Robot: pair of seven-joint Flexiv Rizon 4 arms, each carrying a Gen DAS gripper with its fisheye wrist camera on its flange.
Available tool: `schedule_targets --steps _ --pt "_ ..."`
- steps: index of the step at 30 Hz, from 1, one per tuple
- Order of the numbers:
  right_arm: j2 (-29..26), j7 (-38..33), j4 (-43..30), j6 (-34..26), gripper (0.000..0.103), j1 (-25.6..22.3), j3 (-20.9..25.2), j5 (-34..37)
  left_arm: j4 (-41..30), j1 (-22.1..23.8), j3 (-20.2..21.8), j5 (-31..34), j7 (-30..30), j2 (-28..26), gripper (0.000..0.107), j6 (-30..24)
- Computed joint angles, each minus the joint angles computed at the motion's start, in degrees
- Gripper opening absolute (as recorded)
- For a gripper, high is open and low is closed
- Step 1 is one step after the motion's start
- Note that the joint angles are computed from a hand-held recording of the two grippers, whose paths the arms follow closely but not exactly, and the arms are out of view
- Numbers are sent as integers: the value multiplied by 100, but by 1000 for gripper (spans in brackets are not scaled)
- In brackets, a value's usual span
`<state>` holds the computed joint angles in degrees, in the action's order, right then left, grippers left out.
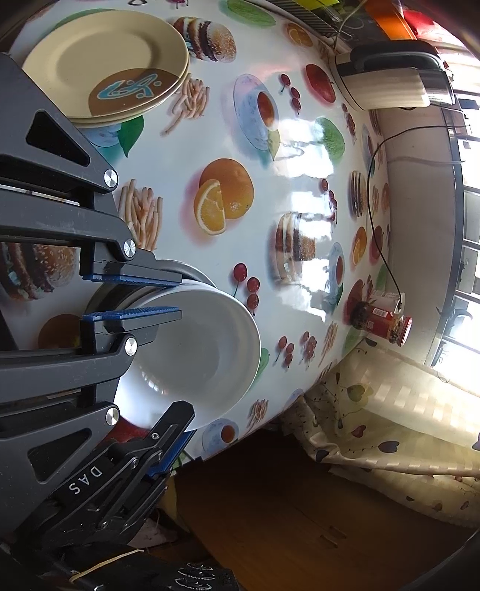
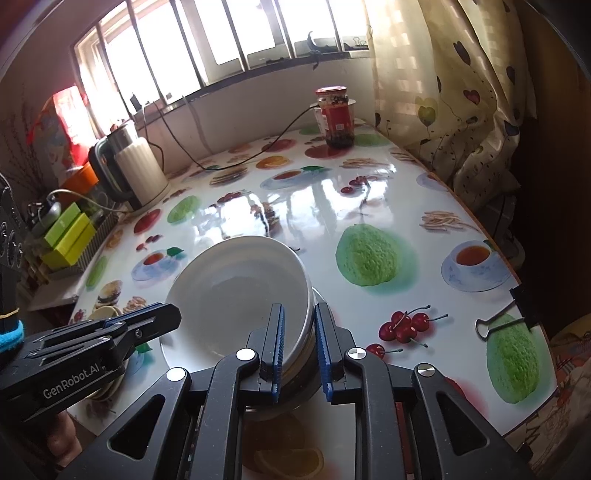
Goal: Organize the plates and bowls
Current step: 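Lower the blue-striped bowl with both tools into the white bowls in the steel bowl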
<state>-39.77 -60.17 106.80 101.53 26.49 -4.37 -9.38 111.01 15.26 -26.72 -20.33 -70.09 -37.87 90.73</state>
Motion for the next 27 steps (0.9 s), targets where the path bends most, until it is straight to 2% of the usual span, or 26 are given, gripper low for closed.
schedule_targets --steps 17,19,23,27 --pt "-55 10 -160 -161 19 -204 183 -155 89 169 -194 55 -34 -6 11 93" --pt "-68 -13 -179 -148 22 -246 234 -179 118 268 -318 92 -15 -26 12 175" --pt "-86 -18 -159 118 27 -5 -64 -58 141 411 -464 247 -92 -62 12 396" --pt "-163 -76 -230 268 27 259 -408 105 -27 256 -227 322 -299 -75 12 322"
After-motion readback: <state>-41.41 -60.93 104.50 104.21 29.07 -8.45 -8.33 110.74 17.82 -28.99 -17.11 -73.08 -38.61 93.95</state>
